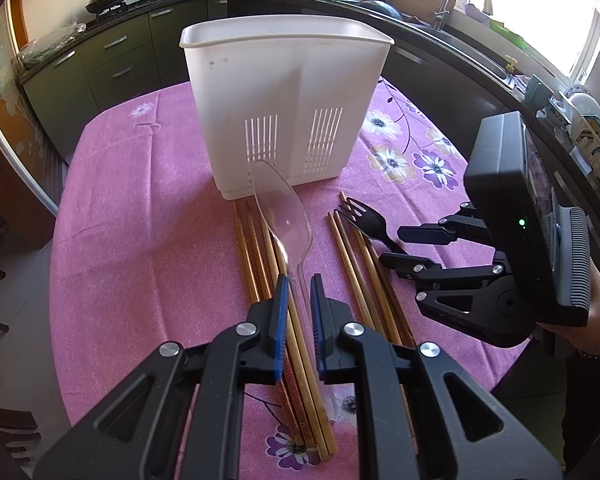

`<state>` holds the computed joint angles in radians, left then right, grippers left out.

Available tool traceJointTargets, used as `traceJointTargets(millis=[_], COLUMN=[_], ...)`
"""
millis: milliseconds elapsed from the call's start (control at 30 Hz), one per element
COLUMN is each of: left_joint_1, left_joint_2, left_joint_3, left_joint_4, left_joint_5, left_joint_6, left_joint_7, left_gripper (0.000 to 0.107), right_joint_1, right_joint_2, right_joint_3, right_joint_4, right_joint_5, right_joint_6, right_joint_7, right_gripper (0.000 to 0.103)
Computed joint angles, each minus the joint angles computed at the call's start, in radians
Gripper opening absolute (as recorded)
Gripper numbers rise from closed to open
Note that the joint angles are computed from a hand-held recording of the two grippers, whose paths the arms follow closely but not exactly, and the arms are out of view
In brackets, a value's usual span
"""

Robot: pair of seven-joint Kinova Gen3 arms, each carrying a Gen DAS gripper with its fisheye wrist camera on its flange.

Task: Organize utensils
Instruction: 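Grasp the black plastic fork with the right gripper while the left gripper holds the spoon, then lift the spoon and fork with both grippers toward the white utensil holder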

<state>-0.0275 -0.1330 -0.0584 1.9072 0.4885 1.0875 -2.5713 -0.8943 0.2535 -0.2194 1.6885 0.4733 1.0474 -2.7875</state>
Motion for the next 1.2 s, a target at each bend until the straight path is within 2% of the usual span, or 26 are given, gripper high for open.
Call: traceJointTargets(millis=[133, 167, 233, 367, 500, 700, 900, 1200], left_joint_1=[-0.001, -0.001, -0.003, -0.004, 0.001, 0.045, 0.106, 0.152], left_joint_2=[-0.002, -0.003, -0.004, 0.005, 0.030, 0.085, 0.132, 0.165], left_joint_3=[-0.004, -0.004, -0.006, -0.003, 0.017, 0.087, 0.134, 0.153], left_joint_4=[0.002, 0.002, 0.003, -0.004, -0.014, -0.016, -0.020, -0.042], left_joint_5=[0.005, 0.006, 0.009, 0.006, -0.014, -0.110, -0.234, -0.321], left_joint_6=[0.001, 0.001, 0.001, 0.001, 0.005, -0.043, -0.101, -0.096], left_joint_7=[-0.006, -0.007, -0.009, -0.006, 0.027, 0.196, 0.402, 0.540], left_gripper=[0.011, 0.011, 0.011, 0.011, 0.011, 0.011, 0.011, 0.012], right_joint_1=[0.045, 0.048, 0.051, 0.039, 0.018, 0.031, 0.056, 0.089], right_joint_2=[-0.020, -0.021, -0.023, -0.035, -0.084, -0.141, -0.180, -0.227], right_joint_3=[0.003, 0.004, 0.005, 0.009, -0.006, -0.050, -0.079, -0.114], right_joint_4=[0.027, 0.029, 0.030, 0.047, 0.087, 0.128, 0.181, 0.256], right_joint_5=[-0.041, -0.042, -0.043, -0.007, 0.048, 0.073, 0.086, 0.126], right_joint_6=[-0.073, -0.076, -0.078, -0.074, -0.066, -0.047, -0.091, -0.162], right_joint_7=[0.032, 0.035, 0.037, 0.000, -0.089, -0.149, -0.180, -0.224], right_gripper=[0.028, 0.025, 0.011, 0.009, 0.010, 0.009, 0.010, 0.010])
